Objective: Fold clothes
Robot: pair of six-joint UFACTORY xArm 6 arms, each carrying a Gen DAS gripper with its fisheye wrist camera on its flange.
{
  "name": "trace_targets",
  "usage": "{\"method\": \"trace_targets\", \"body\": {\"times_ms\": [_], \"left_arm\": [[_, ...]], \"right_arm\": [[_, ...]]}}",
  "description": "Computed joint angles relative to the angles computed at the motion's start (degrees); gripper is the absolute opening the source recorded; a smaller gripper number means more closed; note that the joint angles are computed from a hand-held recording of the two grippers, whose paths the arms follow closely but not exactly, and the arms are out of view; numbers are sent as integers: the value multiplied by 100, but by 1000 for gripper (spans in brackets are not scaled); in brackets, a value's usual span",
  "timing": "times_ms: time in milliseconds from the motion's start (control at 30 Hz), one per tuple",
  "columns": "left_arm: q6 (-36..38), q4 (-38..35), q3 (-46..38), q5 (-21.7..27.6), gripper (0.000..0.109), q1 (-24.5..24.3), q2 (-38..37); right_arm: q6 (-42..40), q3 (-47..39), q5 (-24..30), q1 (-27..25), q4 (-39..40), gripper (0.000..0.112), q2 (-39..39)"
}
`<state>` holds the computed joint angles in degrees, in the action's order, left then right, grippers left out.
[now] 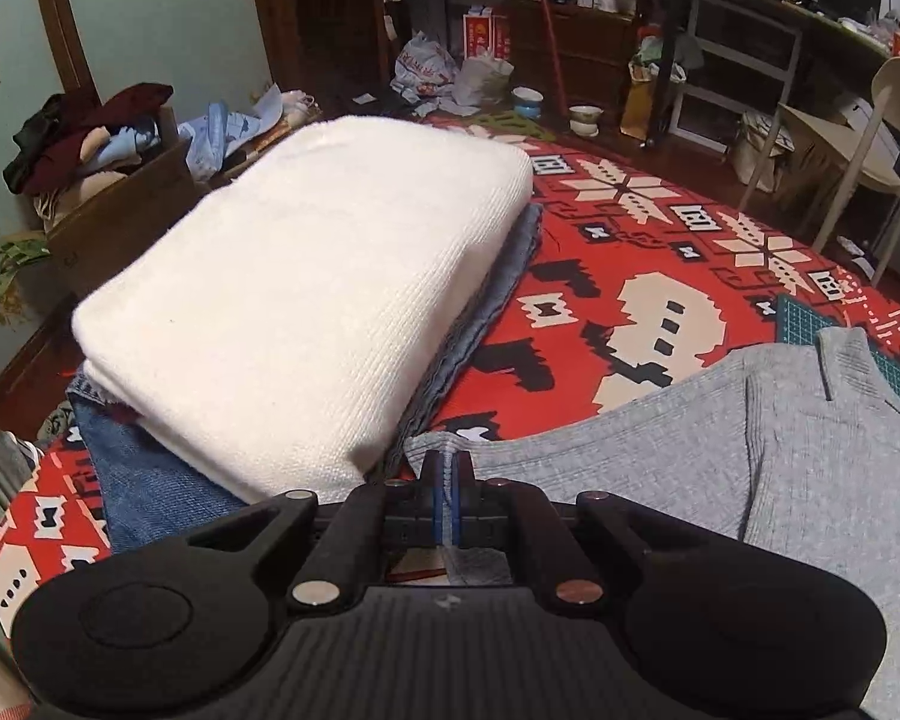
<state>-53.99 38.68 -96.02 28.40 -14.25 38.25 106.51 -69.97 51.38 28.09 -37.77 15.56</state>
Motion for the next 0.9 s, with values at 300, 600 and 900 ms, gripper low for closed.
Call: {"method": "trace_targets", "body": {"times_ms": [300, 600, 900], "left_arm": [[186, -64, -212, 249, 11, -35, 170], [-147, -60, 463, -409, 15, 128, -405], [1344, -1539, 887, -2080, 38, 10, -525]], "right_arm": [[-296, -290, 371, 81, 17, 8, 217], [105, -60, 497, 112, -212, 24, -79], [413, 38, -805, 179, -1117, 35, -257]]}}
